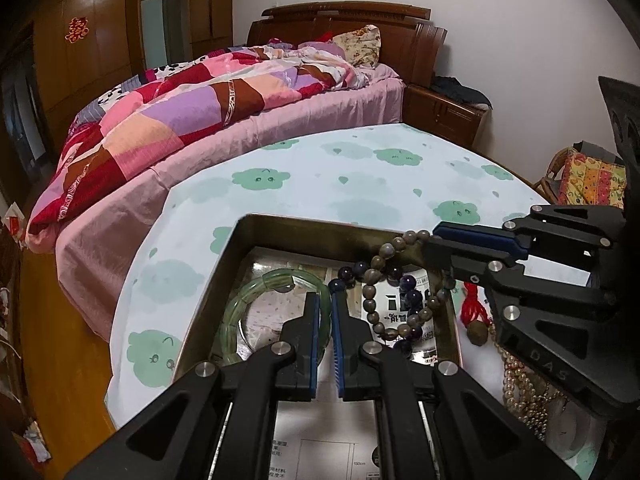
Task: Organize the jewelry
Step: 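Carry the jade bangle into the tin while the right tool carries the grey bead bracelet there, then open the left tool to drop the jade bangle while the right tool releases the grey beads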
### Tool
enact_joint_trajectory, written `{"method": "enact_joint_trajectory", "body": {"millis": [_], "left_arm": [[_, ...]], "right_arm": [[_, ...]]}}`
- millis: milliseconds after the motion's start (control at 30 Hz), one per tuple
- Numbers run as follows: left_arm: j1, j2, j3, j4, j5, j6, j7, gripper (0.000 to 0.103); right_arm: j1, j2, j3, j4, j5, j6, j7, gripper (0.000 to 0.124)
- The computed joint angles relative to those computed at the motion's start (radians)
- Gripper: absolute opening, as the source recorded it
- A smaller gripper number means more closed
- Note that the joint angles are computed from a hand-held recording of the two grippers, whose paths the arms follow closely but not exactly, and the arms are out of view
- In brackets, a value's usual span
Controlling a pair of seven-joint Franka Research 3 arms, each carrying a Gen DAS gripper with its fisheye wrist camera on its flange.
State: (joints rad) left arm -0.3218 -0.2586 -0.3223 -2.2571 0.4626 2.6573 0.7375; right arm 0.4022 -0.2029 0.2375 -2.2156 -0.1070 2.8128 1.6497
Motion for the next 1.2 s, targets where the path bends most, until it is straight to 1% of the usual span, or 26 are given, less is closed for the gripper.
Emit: {"method": "enact_joint_trajectory", "body": {"millis": [900, 967, 1033, 1067, 1133, 1167, 1200], "left_arm": [[-0.006, 0.017, 0.008, 0.001, -0.032, -0.014, 0.024, 0.005], [-0.005, 0.013, 0.006, -0.003, -0.028, -0.01, 0.019, 0.007], [-0.003, 0.012, -0.002, 0.004, -0.015, -0.03, 0.011, 0.007], [-0.003, 0.012, -0.004, 0.008, -0.008, -0.037, 0.009, 0.008], [-0.004, 0.009, -0.009, 0.012, 0.004, -0.05, 0.002, 0.013], [-0.003, 0.003, -0.011, 0.009, 0.012, -0.048, -0.006, 0.021], [-0.001, -0.005, -0.013, 0.004, 0.023, -0.043, -0.018, 0.033]], "right_arm": [[0.021, 0.025, -0.006, 0.013, 0.002, -0.02, -0.008, 0.011], [0.028, 0.026, -0.013, 0.01, 0.023, -0.021, -0.023, 0.012], [0.046, 0.022, -0.028, 0.002, 0.079, -0.019, -0.066, 0.013], [0.043, 0.022, -0.026, 0.001, 0.08, -0.018, -0.066, 0.018], [0.047, 0.013, -0.03, -0.011, 0.104, -0.011, -0.083, 0.019], [0.045, 0.007, -0.028, -0.016, 0.108, -0.01, -0.083, 0.02], [0.045, -0.004, -0.029, -0.024, 0.116, -0.007, -0.088, 0.023]]}}
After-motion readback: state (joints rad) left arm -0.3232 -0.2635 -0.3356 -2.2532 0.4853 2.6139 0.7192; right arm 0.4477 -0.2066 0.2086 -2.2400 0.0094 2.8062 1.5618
